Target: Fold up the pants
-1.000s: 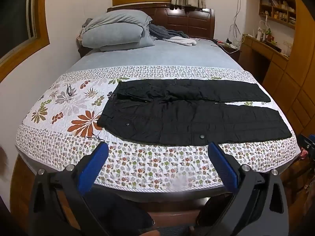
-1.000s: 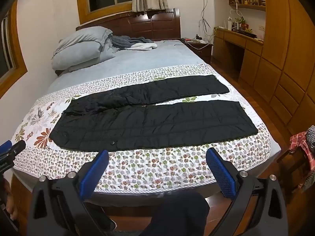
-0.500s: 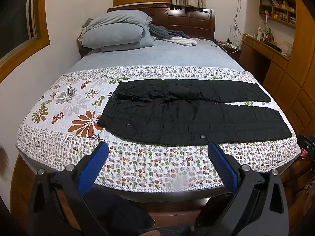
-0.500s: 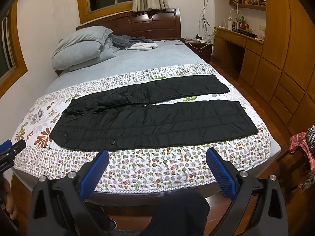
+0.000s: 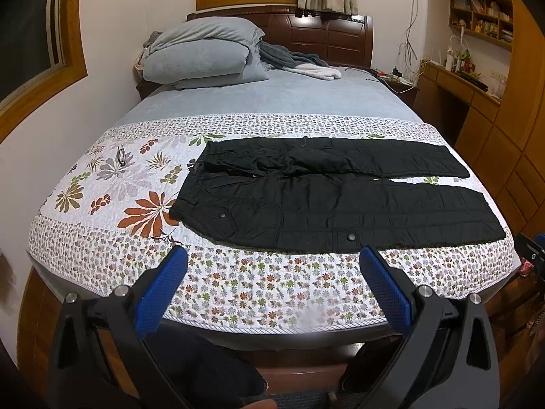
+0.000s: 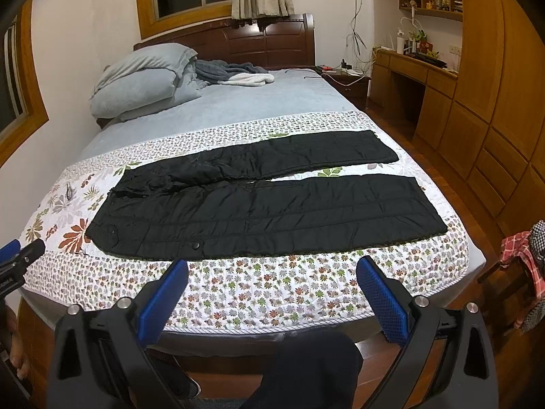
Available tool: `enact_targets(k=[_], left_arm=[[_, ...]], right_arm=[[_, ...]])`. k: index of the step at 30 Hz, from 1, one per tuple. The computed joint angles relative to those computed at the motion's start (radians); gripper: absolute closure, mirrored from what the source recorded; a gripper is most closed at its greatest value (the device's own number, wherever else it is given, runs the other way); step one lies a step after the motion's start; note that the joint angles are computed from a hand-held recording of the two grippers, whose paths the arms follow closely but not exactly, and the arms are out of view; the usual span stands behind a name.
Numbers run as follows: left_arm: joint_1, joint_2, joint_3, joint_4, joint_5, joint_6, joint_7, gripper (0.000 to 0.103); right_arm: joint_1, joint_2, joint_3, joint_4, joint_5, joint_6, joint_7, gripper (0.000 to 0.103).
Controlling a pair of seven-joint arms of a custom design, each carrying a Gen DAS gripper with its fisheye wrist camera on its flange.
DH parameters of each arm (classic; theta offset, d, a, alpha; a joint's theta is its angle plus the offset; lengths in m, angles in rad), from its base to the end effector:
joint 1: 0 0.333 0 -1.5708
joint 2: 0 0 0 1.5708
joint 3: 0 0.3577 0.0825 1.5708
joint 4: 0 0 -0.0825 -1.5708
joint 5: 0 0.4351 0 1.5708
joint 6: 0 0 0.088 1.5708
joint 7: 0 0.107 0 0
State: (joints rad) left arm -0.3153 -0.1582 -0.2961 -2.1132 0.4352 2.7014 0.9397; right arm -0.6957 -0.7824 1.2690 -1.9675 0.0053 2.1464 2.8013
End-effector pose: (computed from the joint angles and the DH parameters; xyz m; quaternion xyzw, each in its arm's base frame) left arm 0.4754 -0.3624 0.5859 -0.5388 0.7458 -0.3153 0.2325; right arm 0.3854 0.4511 0.5879 -0.4304 0.8041 -0.3351 0.2365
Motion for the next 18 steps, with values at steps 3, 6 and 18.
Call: enact_targets(k=[3, 6, 18], left_arm=[[0.000, 0.001, 0.001, 0.000, -0.001, 0.001, 0.004, 0.003], [0.000, 0.003, 0.001, 0.002, 0.001, -0.001, 0.004, 0.003], [-0.001, 0.004, 0.000, 0.004, 0.004, -0.004, 0.000, 0.003]], right_arm=[[0.000, 0.000, 0.000, 0.000, -0.002, 0.000, 0.001, 0.003], [-0.001, 0.001, 0.002, 0.001, -0.003, 0.000, 0.002, 0.003], [0.006, 0.004, -0.002, -0.004, -0.007, 0.001, 0.005, 0.003]])
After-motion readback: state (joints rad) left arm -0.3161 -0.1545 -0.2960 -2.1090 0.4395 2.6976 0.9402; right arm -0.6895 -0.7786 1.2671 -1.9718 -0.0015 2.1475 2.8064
